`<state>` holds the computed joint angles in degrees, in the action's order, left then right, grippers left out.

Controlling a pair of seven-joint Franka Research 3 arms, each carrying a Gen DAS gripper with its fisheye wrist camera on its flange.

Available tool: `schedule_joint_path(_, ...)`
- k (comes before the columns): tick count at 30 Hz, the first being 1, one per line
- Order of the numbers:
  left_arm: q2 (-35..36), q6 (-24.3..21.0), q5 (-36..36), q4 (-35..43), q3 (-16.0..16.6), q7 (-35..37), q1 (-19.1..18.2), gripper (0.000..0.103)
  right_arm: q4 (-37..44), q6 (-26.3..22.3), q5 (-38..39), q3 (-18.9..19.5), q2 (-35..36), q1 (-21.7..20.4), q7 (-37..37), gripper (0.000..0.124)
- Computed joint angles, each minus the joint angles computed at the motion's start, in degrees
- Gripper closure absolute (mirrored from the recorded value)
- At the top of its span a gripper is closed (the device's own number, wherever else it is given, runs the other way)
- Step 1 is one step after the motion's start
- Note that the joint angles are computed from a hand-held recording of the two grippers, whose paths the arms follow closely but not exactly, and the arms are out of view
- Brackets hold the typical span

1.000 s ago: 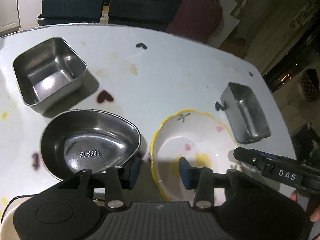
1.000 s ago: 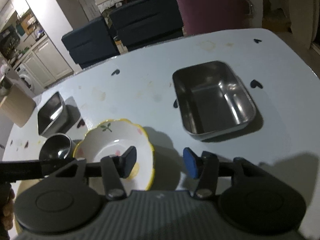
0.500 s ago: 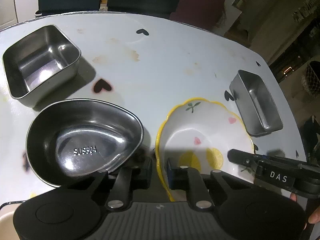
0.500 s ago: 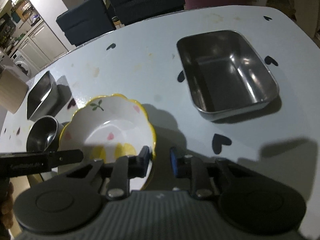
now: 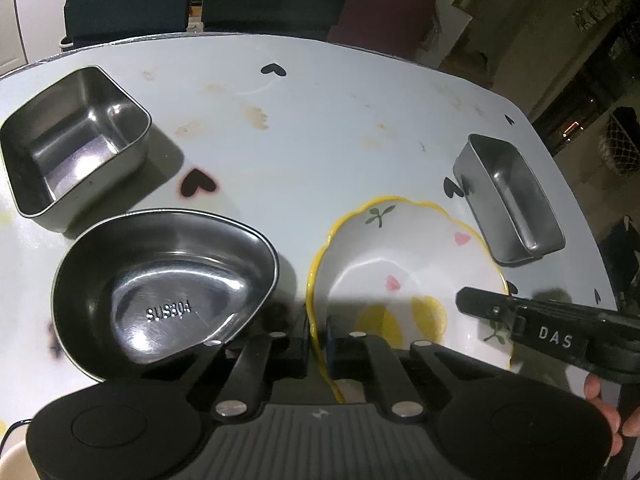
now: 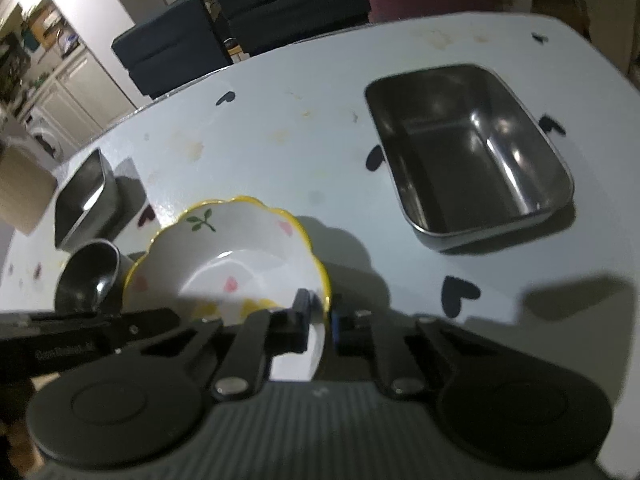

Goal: Organize plates and bowls
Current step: 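Close both tools on the floral bowl rim and lift it, then carry the floral bowl over and lower it into the cream bowl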

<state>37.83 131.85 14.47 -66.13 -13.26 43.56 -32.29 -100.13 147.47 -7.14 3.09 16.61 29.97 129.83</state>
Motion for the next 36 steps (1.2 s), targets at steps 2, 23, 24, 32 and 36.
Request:
schedule_joint_path(2, -0.1, -0.3, 0.3, 0.0, 0.1, 0.0, -0.2, 0.095, -0.3, 0.0, -0.3, -0.2, -0.2, 0.2, 1.0, 0.114)
schedule_joint_path(23, -16.7, 11.5, 11.4, -17.7, 1.1, -11.0, -0.5, 0.097, -8.5, 7.3, -8.2, 2.1, -11.2, -0.9, 10.0, 0.115)
schedule_joint_path(24, -17.9, 11.8, 12.0, -18.9, 0.9, -11.7, -0.2, 0.097, -8.8, 7.6, -8.4, 2.5, -11.7, -0.9, 10.3, 0.115)
schedule_joint_path(32, -27.9, 14.1, 17.8, -29.8, -0.5, -19.2, 2.0, 0.097, -9.4, 10.1, -9.8, 4.7, -13.5, -0.6, 13.4, 0.115)
schedule_joint_path(36, -32.8, 14.6, 20.3, -35.1, -1.7, -23.1, 3.9, 0.097, -9.6, 11.7, -9.5, 5.7, -13.9, 0.0, 13.9, 0.115)
